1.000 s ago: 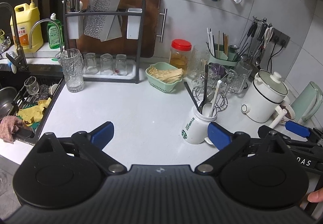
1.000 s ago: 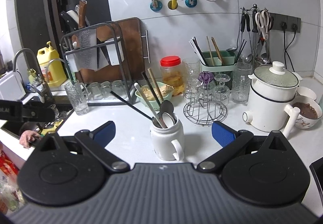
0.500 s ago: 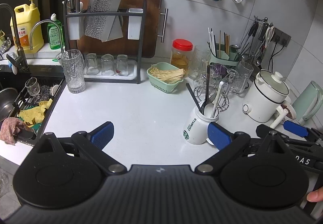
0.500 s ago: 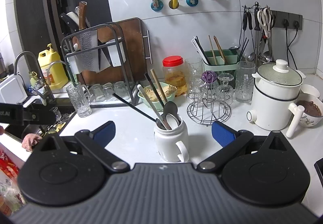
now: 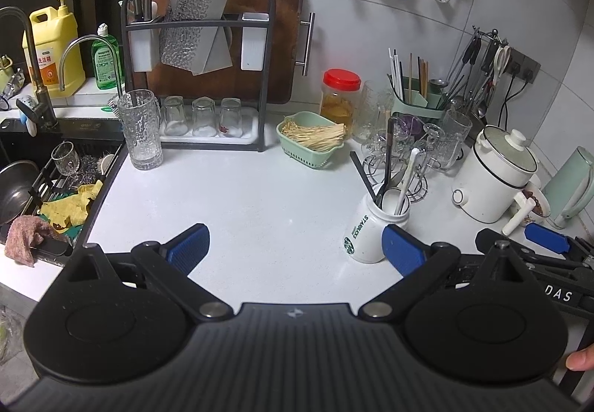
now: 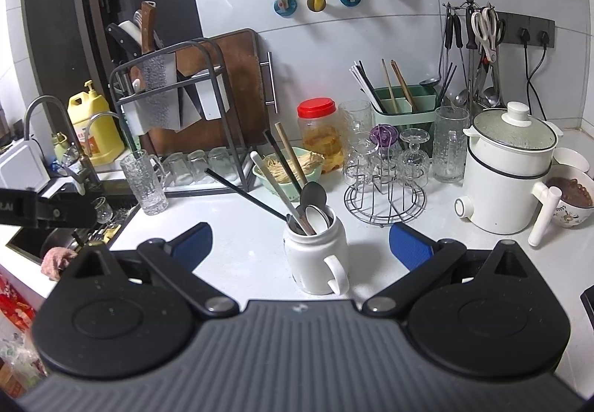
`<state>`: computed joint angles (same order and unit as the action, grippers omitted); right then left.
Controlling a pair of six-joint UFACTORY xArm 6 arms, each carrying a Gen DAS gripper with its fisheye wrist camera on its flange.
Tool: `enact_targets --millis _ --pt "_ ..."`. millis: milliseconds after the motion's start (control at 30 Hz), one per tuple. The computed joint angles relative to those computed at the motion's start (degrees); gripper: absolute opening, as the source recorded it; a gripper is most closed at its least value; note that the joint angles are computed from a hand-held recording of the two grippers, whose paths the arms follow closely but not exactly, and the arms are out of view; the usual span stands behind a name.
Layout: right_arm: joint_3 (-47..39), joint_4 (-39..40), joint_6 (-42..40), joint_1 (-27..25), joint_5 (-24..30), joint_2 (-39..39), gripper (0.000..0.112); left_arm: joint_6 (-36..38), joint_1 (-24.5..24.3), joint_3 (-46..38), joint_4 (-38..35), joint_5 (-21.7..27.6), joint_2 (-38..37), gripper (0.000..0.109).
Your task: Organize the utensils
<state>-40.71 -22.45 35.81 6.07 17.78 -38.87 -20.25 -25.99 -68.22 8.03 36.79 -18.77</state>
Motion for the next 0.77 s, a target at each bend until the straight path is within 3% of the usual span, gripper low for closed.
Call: enact_targets --millis 767 --pt "-0.24 -2.79 3.29 0.38 0.53 0.23 0.103 1.28 0.44 0.05 -0.74 -0.24 0.18 0.101"
